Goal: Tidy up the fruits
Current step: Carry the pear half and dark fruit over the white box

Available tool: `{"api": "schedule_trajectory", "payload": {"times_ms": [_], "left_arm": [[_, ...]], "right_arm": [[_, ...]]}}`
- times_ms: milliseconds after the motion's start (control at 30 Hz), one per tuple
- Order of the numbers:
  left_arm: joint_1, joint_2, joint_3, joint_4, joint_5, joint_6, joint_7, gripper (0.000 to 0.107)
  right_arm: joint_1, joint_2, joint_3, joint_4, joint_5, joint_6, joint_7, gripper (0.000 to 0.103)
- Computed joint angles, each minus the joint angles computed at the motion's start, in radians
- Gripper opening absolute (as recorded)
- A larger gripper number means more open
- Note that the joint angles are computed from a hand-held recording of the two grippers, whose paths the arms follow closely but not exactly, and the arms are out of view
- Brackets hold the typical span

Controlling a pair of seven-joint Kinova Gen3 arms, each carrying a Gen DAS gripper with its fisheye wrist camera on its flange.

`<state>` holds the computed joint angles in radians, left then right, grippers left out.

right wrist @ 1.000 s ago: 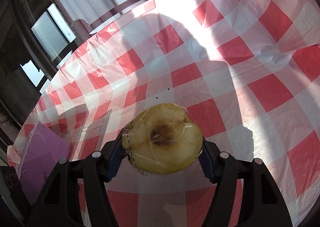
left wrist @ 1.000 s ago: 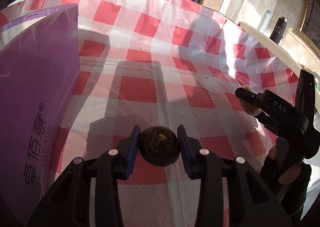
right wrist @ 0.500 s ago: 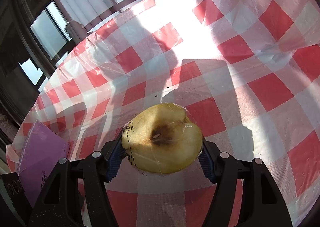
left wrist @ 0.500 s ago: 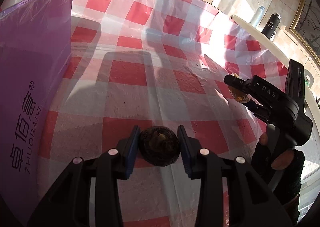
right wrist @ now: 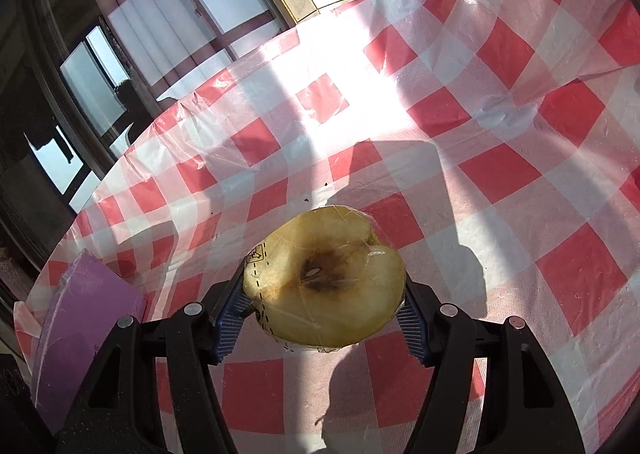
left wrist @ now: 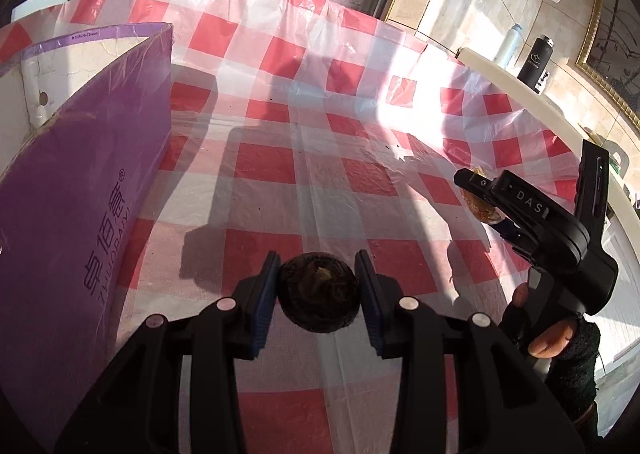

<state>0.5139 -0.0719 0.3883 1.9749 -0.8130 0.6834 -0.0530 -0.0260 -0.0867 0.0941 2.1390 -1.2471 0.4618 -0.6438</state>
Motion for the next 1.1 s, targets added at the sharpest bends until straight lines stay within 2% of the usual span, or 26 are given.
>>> {"api": "schedule_trajectory", "payload": {"times_ms": [67, 133, 167, 233, 300, 367, 500, 633, 800, 900, 967, 1100], "left_arm": [[-0.02, -0.048, 0.083, 0.002, -0.057, 0.081, 0.018, 0.038], [-0.049, -0.098, 0.153, -0.007, -0.064, 0.163, 0.027, 0.038], [-0.037, -0.118, 0.16, -0.012, -0.073, 0.201, 0.035, 0.038], [0.005, -0.147, 0.153, -0.014, -0.098, 0.274, 0.053, 0.038], [-0.014, -0.185, 0.175, -0.012, -0.088, 0.321, 0.047, 0.038], [-0.042, -0.235, 0.185, 0.0, -0.069, 0.355, 0.042, 0.038], [-0.084, -0.351, 0.128, 0.04, -0.005, 0.367, -0.007, 0.038], [-0.12, -0.459, 0.022, 0.084, 0.056, 0.36, -0.066, 0.038], [-0.156, -0.53, -0.12, 0.114, 0.119, 0.354, -0.171, 0.038], [-0.181, -0.547, -0.173, 0.12, 0.144, 0.353, -0.237, 0.038], [-0.197, -0.537, -0.181, 0.114, 0.157, 0.358, -0.285, 0.039], [-0.237, -0.476, -0.15, 0.078, 0.171, 0.394, -0.388, 0.039]], "right_arm": [[-0.022, -0.076, -0.005, 0.074, -0.073, -0.013, 0.058, 0.064], [-0.069, -0.145, -0.011, 0.127, -0.097, -0.035, 0.073, 0.064], [-0.1, -0.172, -0.012, 0.139, -0.084, -0.044, 0.06, 0.064], [-0.107, -0.203, -0.066, 0.133, -0.015, -0.049, -0.001, 0.064], [-0.099, -0.223, -0.136, 0.109, 0.063, -0.052, -0.083, 0.064], [-0.149, -0.243, -0.151, 0.091, 0.102, -0.061, -0.126, 0.064], [-0.229, -0.262, -0.202, 0.046, 0.144, -0.075, -0.178, 0.064], [-0.313, -0.261, -0.261, 0.009, 0.226, -0.126, -0.273, 0.064], [-0.227, -0.219, -0.492, -0.066, 0.429, -0.149, -0.436, 0.064], [-0.141, -0.191, -0.631, -0.113, 0.551, -0.125, -0.495, 0.064], [-0.071, -0.176, -0.724, -0.142, 0.632, -0.099, -0.524, 0.064], [0.09, -0.158, -0.909, -0.208, 0.795, -0.015, -0.607, 0.064]]}}
